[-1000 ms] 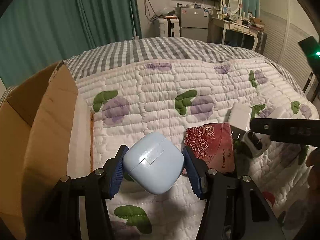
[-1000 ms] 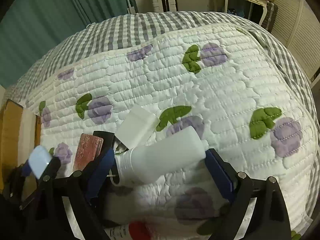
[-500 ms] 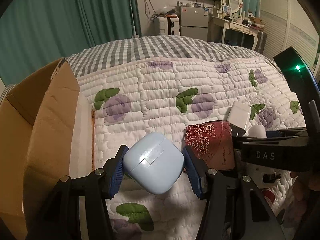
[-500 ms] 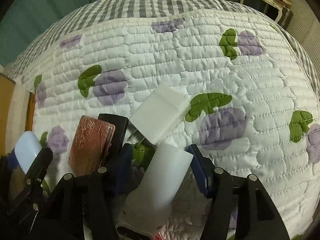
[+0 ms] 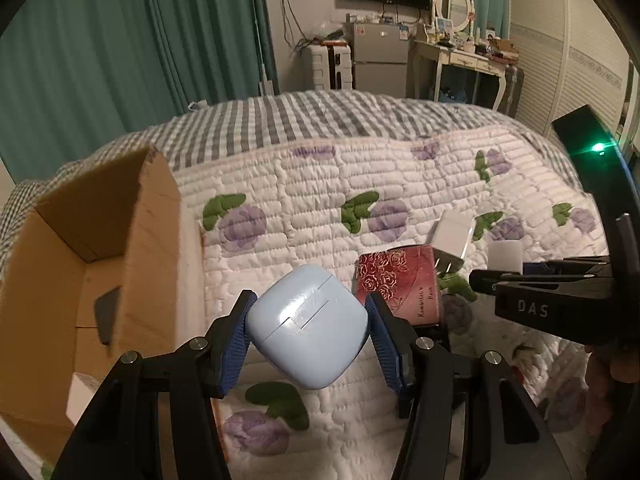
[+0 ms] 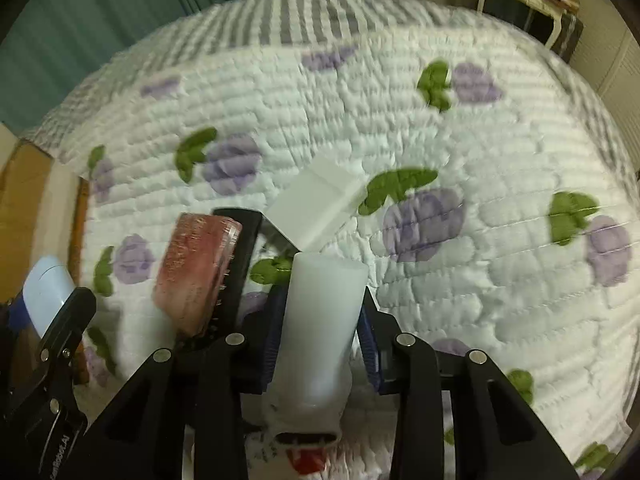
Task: Organize rigid objects
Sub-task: 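Grasp the white cylindrical device with the right gripper and lift it, then release the earbud case into the box with the left gripper while the right releases the white device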
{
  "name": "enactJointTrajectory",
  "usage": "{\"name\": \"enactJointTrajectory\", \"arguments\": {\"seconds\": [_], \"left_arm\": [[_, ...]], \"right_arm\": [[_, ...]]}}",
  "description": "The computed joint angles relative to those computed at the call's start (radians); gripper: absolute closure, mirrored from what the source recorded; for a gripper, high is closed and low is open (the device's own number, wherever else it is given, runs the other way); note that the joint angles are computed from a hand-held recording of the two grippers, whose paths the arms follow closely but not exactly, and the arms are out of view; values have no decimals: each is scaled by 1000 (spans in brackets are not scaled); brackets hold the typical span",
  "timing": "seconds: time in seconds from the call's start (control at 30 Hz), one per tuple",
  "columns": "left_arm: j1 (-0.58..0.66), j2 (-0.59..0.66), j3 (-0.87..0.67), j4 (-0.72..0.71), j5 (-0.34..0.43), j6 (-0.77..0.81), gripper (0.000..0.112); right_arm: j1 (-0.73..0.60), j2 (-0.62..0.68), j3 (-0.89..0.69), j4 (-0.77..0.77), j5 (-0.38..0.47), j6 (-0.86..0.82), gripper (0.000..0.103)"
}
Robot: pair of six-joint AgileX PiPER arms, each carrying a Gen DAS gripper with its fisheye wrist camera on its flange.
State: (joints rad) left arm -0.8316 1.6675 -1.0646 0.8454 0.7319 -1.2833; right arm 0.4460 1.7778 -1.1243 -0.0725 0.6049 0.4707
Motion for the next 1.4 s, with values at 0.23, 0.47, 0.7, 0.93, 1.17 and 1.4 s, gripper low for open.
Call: {"name": "enactJointTrajectory", "arguments": {"seconds": [0.23,0.47,0.7,0.93,1.17,1.4], "left_arm": [[-41,-143,23,8,70,7,56],[-22,-323,44,10,139,80,56],[54,-482,75,12,179,212,56],[347,-575,180,-141,21,452,56],[616,-515,297,-356,-190,704,56],[716,-484,355,-539,-323,906,54]], "right_arm": [[101,-239,130,-239,-43,220,71],[212,-312,-14,-416,75,376,71],[389,-258,-279,-490,271,385,71],[520,-135,-495,-485,353,366,71],[574,33,-657,-439,363,308,71],[575,170,-780,-381,371,262,71]]}}
